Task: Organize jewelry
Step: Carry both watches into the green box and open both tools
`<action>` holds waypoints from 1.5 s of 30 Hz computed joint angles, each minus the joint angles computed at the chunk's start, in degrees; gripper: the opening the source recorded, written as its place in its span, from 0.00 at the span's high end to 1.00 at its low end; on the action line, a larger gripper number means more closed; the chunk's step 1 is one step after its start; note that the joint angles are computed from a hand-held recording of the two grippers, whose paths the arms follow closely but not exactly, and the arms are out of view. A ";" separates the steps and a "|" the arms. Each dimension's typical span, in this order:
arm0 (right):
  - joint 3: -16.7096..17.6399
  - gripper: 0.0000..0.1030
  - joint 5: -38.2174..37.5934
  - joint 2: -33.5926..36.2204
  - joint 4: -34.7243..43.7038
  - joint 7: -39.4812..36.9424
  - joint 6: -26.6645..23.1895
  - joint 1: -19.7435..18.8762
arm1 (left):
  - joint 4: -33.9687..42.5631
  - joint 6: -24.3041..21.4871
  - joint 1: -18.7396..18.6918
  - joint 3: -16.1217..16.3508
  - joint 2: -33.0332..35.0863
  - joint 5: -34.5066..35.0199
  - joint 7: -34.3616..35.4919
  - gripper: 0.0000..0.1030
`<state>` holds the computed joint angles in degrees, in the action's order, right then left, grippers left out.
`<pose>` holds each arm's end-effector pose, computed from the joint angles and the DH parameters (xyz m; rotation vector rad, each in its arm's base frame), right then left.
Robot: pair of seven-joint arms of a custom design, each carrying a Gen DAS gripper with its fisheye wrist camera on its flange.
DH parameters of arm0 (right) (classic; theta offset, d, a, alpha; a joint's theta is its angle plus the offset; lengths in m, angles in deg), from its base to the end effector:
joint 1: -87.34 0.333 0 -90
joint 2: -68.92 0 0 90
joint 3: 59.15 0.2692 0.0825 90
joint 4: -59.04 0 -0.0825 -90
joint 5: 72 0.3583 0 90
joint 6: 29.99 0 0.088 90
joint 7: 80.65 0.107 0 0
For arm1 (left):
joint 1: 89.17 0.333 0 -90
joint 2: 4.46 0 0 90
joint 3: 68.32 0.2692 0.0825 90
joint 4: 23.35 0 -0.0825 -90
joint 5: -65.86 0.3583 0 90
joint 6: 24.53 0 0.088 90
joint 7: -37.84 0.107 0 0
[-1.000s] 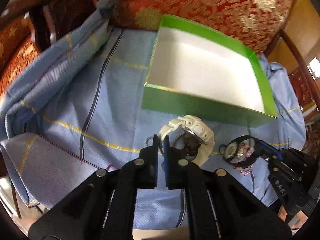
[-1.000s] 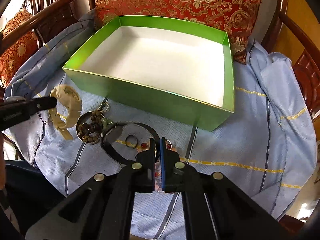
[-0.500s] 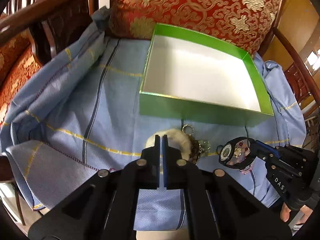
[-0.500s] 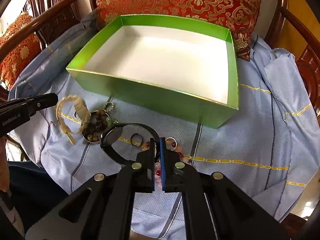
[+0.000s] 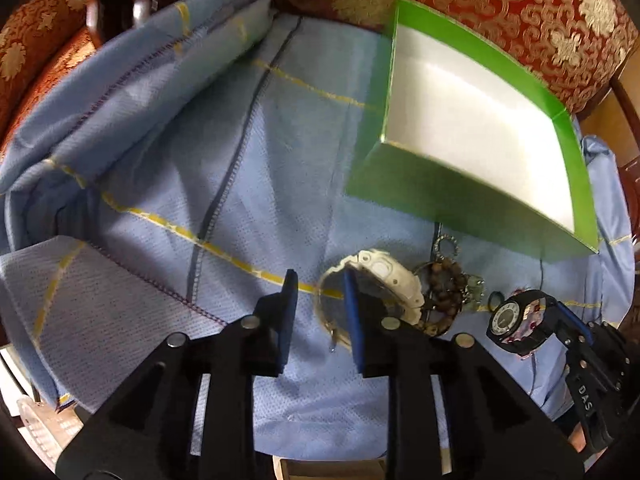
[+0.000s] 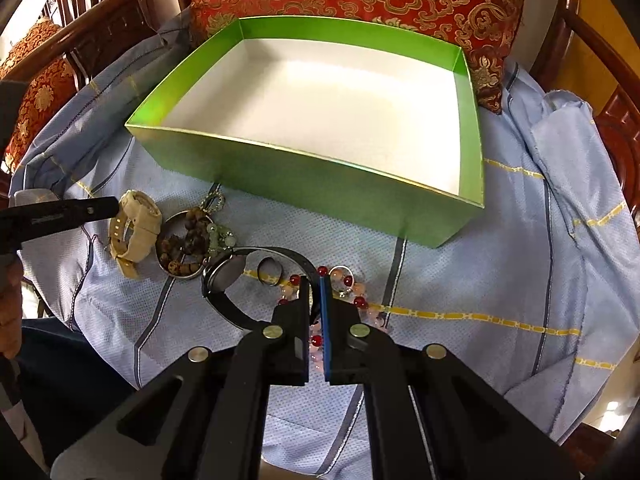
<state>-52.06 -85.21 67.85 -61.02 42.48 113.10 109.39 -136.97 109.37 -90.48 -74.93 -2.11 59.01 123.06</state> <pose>0.4838 0.2716 0.4402 -2.0286 1.8612 -0.3814 0.5628 -0.0797 0.4414 -2.1314 2.0988 -0.4657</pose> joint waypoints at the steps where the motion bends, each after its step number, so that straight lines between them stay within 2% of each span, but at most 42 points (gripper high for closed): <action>1: 0.01 0.95 0.05 0.04 0.01 -0.11 -0.03 0.00 | 0.62 -0.53 -0.11 -0.07 0.74 0.49 -0.18 0.78; 3: 0.04 0.95 0.19 0.21 0.05 -0.36 -0.12 0.03 | 1.46 -1.24 -0.40 -0.16 1.83 1.68 -0.79 0.78; 5: 0.04 0.95 0.31 0.33 0.04 -0.53 -0.22 0.04 | 1.89 -1.77 -0.76 -0.24 2.52 3.01 -0.88 0.90; 7: -0.01 0.95 0.49 0.23 -0.08 -0.56 -0.29 -0.01 | 1.13 -0.76 -1.13 -0.28 1.95 4.49 -1.28 0.96; 11: -0.16 0.95 0.73 -1.33 -1.41 -0.20 1.53 -0.21 | -3.46 4.84 -1.17 -0.62 -2.72 1.92 2.41 0.95; 13: -0.29 0.95 1.55 -2.55 -2.14 -0.61 2.53 -0.33 | -5.62 7.84 -1.25 -0.64 -5.48 -1.56 6.16 0.95; 17: -0.80 0.95 3.58 -4.59 -1.35 -2.28 4.45 -0.82 | -5.02 10.57 -1.48 -0.52 -7.46 -6.31 10.64 0.95; 19: -0.59 0.95 0.12 -3.88 2.16 -1.09 3.22 -1.60 | -1.35 11.15 -1.68 -1.15 -6.37 -5.07 9.74 0.95; 22: -0.93 0.95 -4.62 1.03 10.70 -1.45 0.22 -2.55 | 9.16 8.22 -2.24 -1.75 0.12 -1.84 7.07 0.95; 25: -2.04 0.95 -2.58 7.65 17.71 -3.78 -0.58 -3.54 | 21.55 3.60 -3.14 -1.81 9.96 -1.65 5.60 0.95; 30: -3.10 0.95 -0.35 15.55 24.26 -5.60 -4.22 -4.14 | 29.06 3.91 -4.86 -1.52 19.67 0.86 7.86 0.93; 32: -3.56 0.93 -1.51 16.48 24.71 -5.60 -4.73 -3.84 | 29.75 4.14 -6.28 -0.46 20.96 3.76 6.39 0.91; 33: -3.74 0.89 -2.05 16.62 24.81 -5.31 -4.97 -3.65 | 29.34 4.80 -6.65 -0.26 21.00 4.66 6.19 0.86; 35: -4.20 0.73 -3.46 15.13 23.67 -3.62 -5.09 -3.29 | 27.05 6.34 -6.57 -0.40 19.36 4.74 6.27 0.67; 36: -4.19 0.60 -3.57 13.61 21.85 -3.02 -3.74 -3.43 | 24.68 8.20 -6.29 -0.55 17.55 4.31 6.39 0.56; 38: -3.77 0.56 -1.72 8.89 16.64 -2.24 0.23 -4.21 | 19.92 10.92 -5.60 -0.83 13.57 3.11 6.63 0.55; 41: -2.31 0.55 9.88 2.57 10.08 -9.81 2.17 -5.86 | 14.63 7.87 -3.74 -1.89 7.72 -2.00 9.36 0.53; 43: -2.06 0.44 16.07 -0.21 7.02 -14.33 1.81 -5.48 | 11.06 4.94 -2.70 -2.45 4.23 -6.59 13.09 0.45; 45: -1.95 0.42 17.21 -1.94 4.85 -16.21 1.01 -4.70 | 7.16 4.70 -2.95 -2.32 1.49 -6.21 14.17 0.38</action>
<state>-54.01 -68.01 65.91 -56.17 26.27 114.11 104.69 -129.81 114.07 -93.43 -77.26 -0.63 52.79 137.22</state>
